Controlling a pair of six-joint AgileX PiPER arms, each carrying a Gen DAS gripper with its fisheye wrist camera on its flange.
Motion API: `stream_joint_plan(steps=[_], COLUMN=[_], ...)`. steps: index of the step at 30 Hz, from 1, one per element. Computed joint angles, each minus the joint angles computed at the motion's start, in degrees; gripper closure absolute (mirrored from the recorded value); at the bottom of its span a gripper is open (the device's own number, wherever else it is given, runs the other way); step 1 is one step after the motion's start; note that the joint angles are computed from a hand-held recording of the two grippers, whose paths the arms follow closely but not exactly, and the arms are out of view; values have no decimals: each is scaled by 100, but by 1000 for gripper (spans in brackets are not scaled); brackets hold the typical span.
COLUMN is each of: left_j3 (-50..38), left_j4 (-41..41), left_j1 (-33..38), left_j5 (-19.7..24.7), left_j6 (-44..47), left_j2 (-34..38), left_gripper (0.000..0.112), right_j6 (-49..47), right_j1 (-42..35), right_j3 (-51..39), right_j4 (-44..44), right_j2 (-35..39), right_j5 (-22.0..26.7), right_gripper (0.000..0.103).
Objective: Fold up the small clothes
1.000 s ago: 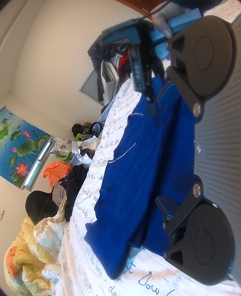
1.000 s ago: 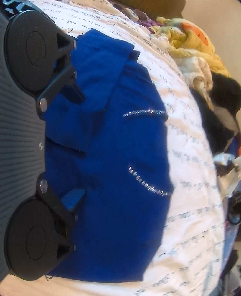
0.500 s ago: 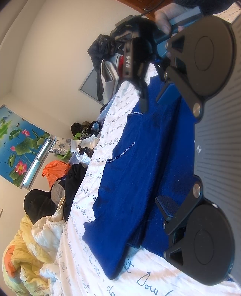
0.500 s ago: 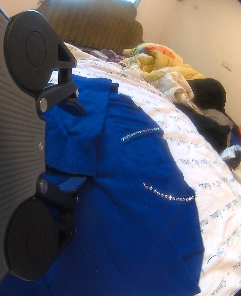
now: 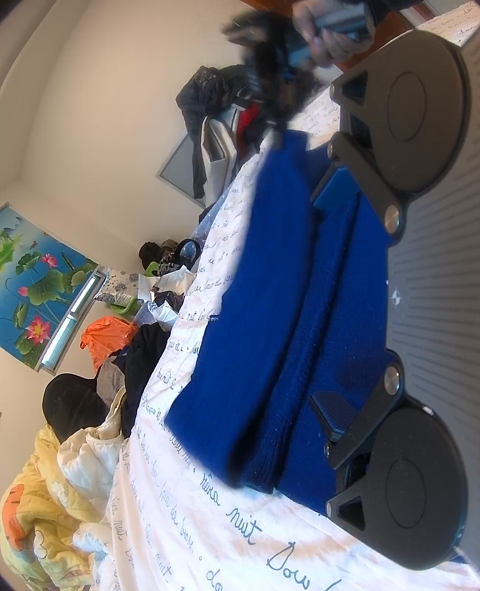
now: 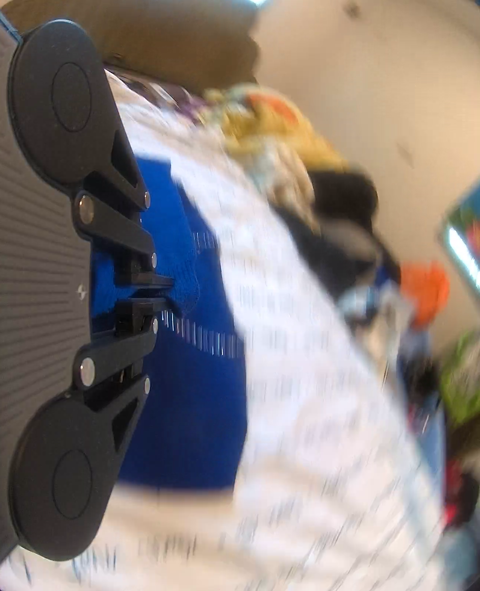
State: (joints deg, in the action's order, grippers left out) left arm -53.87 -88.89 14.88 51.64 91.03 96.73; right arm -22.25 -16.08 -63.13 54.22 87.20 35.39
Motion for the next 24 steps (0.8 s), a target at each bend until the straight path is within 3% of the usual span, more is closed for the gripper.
stream_joint_plan(steps=[3, 7, 9, 11, 13, 16, 17, 18, 19, 20, 22, 24], left_j3=[57, -210, -940, -1840, -2821, -4368, -4903, -5476, -5970, -6349, -6699, -6620], left_j4=[-54, 3, 828, 1974, 3119, 4387, 4606, 4783, 4857, 4985, 5122, 5274], left_j1=[-2, -14, -247, -714, -909, -749, -642, -522, -427, -399, -387, -497], left_j5=[-87, -606, -1389, -2340, -2607, -2011, -1610, -1093, -624, -274, 177, 219], left_j6=[80, -184, -1160, -2026, -3052, -4770, -5343, -5887, -6238, -6509, -6456, -6257], left_j2=[-67, -309, -267, 185, 907, 1821, 2100, 2388, 2646, 2843, 3046, 3026], left_gripper=[9, 9, 9, 9, 10, 10, 10, 10, 10, 11, 22, 29], right_j6=[462, 262, 435, 99, -87, -247, -217, -93, -96, -247, -156, 133], right_j1=[-222, -361, -324, -405, -484, -393, -321, -274, -272, -308, -466, -502], right_j3=[79, 111, 5, 102, 257, 389, 384, 315, 264, 292, 250, 138], right_j4=[-776, -323, -555, -205, -60, -82, -173, -338, -415, -375, -514, -895], right_j2=[218, 503, 562, 564, 477, 440, 425, 424, 389, 285, 246, 424], right_j5=[-182, 117, 214, 271, 325, 176, 97, 104, 118, 29, -29, -43], right_gripper=[99, 96, 91, 89, 87, 87, 88, 100, 100, 100, 100, 100])
